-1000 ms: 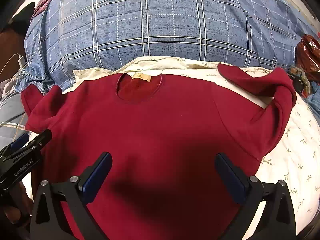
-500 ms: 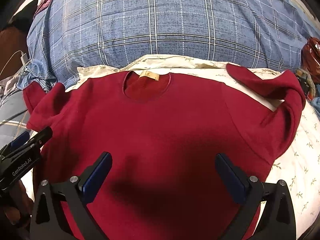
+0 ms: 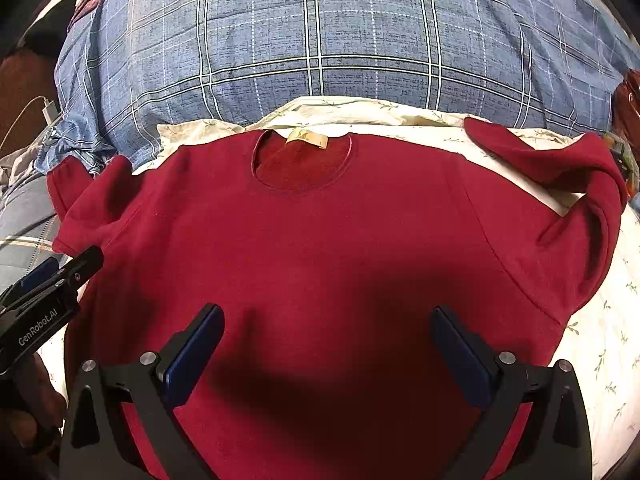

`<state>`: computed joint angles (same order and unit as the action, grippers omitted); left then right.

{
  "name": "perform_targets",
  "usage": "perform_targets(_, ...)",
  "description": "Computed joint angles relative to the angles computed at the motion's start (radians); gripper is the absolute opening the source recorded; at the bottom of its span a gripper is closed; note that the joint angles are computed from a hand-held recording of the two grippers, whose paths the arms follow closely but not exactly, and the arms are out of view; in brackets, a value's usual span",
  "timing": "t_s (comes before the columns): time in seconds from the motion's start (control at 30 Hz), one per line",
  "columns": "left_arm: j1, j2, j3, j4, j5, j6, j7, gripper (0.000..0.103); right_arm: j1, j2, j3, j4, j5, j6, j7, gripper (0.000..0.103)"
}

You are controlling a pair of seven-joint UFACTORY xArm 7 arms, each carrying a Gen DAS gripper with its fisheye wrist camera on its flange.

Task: Fold small clothes
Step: 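Grasp the red sweater's sleeve cuff with the left gripper and lift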

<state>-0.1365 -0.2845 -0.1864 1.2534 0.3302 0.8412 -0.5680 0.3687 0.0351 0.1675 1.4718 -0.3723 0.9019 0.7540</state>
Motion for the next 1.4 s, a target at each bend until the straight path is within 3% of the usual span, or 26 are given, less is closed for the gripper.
perform_targets(0.17,0.016,-0.019,0.01,0.009,0.003,-0.003,-0.005,0.088,-0.002,0.0,-0.001,-0.003,0.019,-0.005,-0.012,0.103)
perform_targets(0.33,0.11,-0.004,-0.028,0.085,0.192,0.073,-0.118,0.088,-0.006,0.002,-0.004,0.012,0.035,0.0,-0.041,0.103)
perform_targets(0.43,0.126,0.063,-0.007,0.175,0.238,0.144,-0.143,0.088,-0.011,-0.001,-0.007,0.013,0.044,-0.003,-0.056,0.103)
perform_targets(0.67,0.101,0.365,0.07,0.485,0.435,0.3,-0.189,0.088,-0.025,0.005,-0.012,0.0,0.085,0.0,-0.071,0.103)
perform_targets(0.83,0.047,0.594,0.158,0.714,0.472,0.398,-0.151,0.082,-0.019,0.033,-0.014,0.035,0.066,0.034,-0.097,0.103)
perform_targets(0.97,0.029,0.704,0.225,0.812,0.472,0.399,-0.114,0.08,-0.022,0.032,-0.021,0.028,0.077,0.026,-0.097,0.103)
perform_targets(1.07,0.024,0.732,0.27,0.813,0.477,0.332,-0.096,0.065,-0.025,0.026,-0.023,0.016,0.086,0.013,-0.093,0.103)
perform_targets(1.1,0.028,0.727,0.273,0.799,0.46,0.295,-0.079,0.035,-0.026,0.025,-0.023,0.014,0.088,0.013,-0.096,0.103)
perform_targets(1.13,0.029,0.725,0.278,0.793,0.441,0.274,-0.059,0.013,-0.026,0.025,-0.022,0.016,0.088,0.014,-0.099,0.103)
perform_targets(1.4,0.081,0.588,0.268,0.711,0.176,0.132,0.043,0.008,-0.044,-0.015,-0.024,-0.021,0.14,-0.014,-0.11,0.103)
